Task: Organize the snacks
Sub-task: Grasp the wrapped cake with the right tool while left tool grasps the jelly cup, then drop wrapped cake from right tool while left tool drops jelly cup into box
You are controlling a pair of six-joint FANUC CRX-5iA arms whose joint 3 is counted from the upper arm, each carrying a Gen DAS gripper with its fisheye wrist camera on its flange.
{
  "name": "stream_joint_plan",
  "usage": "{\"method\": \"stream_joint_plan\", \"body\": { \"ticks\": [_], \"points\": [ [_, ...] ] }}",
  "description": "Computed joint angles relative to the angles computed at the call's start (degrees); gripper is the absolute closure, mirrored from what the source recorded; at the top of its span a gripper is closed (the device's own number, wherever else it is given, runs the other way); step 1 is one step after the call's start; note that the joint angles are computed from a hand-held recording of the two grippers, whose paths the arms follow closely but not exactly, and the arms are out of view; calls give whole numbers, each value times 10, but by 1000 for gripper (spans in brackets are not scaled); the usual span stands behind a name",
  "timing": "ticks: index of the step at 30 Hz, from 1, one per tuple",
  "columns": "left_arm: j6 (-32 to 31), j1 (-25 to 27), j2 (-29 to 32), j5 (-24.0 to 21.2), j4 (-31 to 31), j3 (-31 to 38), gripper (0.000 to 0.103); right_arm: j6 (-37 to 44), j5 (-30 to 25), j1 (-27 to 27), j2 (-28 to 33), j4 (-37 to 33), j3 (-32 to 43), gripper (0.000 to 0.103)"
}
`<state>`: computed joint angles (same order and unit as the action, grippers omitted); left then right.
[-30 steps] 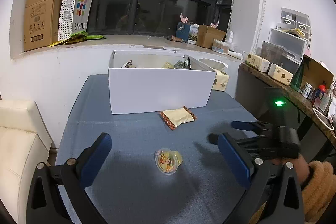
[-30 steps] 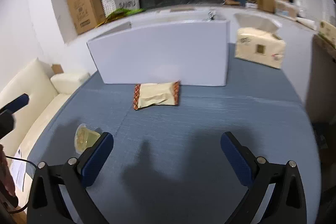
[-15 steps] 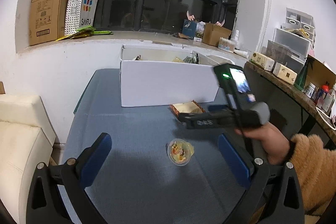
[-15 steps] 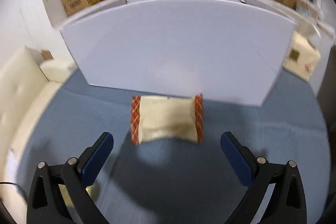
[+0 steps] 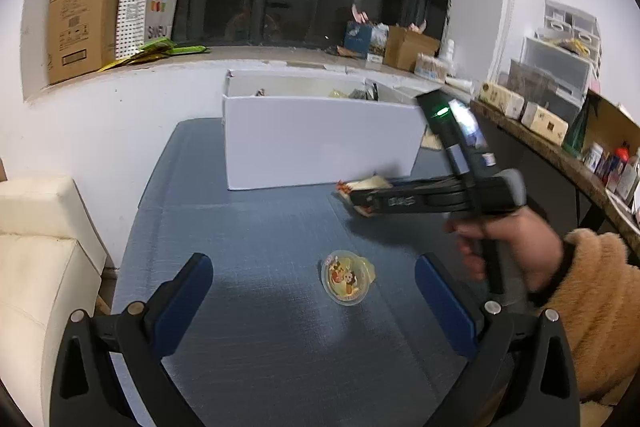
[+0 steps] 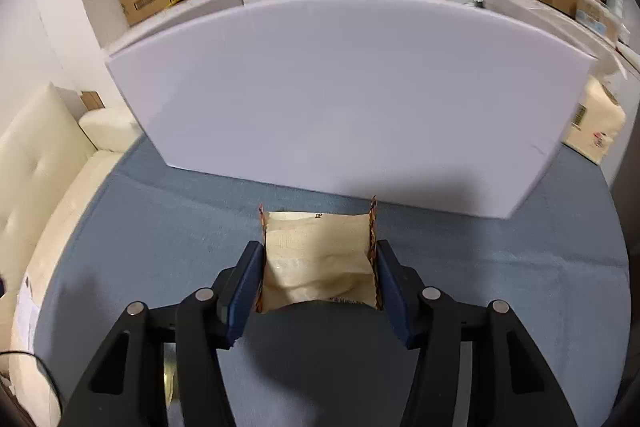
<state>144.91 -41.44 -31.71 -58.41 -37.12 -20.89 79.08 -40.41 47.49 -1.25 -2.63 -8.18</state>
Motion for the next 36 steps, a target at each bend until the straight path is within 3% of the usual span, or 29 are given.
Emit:
{"method": "stream_joint_plan", "body": {
  "ticks": [5, 11, 17, 20, 21, 22, 29, 36],
  "points": [
    [-122, 55, 30, 32, 82, 1, 0, 46, 7, -24, -75, -59, -43, 43],
    [-186, 84, 67, 64, 133, 3, 0, 87, -11, -58, -159, -130, -84, 43],
    [-307, 142, 107, 95, 231, -6, 0, 95, -3, -90, -204, -165, -118, 43],
    [-323, 165, 120, 83, 254, -6, 2, 99, -3, -105, -212, -179, -125, 43],
    [-340, 178, 119, 89, 273, -14, 20, 104, -3, -111, -212, -187, -125, 43],
    [-354, 186, 119, 93, 287, -19, 50, 108, -5, -117, -213, -192, -126, 43],
    [-365, 180, 87, 109, 292, -34, 52, 124, -9, -133, -211, -217, -125, 43],
    [-408, 228, 25, 158, 341, -44, 52, 133, 6, -121, -206, -216, -105, 43]
  ]
}}
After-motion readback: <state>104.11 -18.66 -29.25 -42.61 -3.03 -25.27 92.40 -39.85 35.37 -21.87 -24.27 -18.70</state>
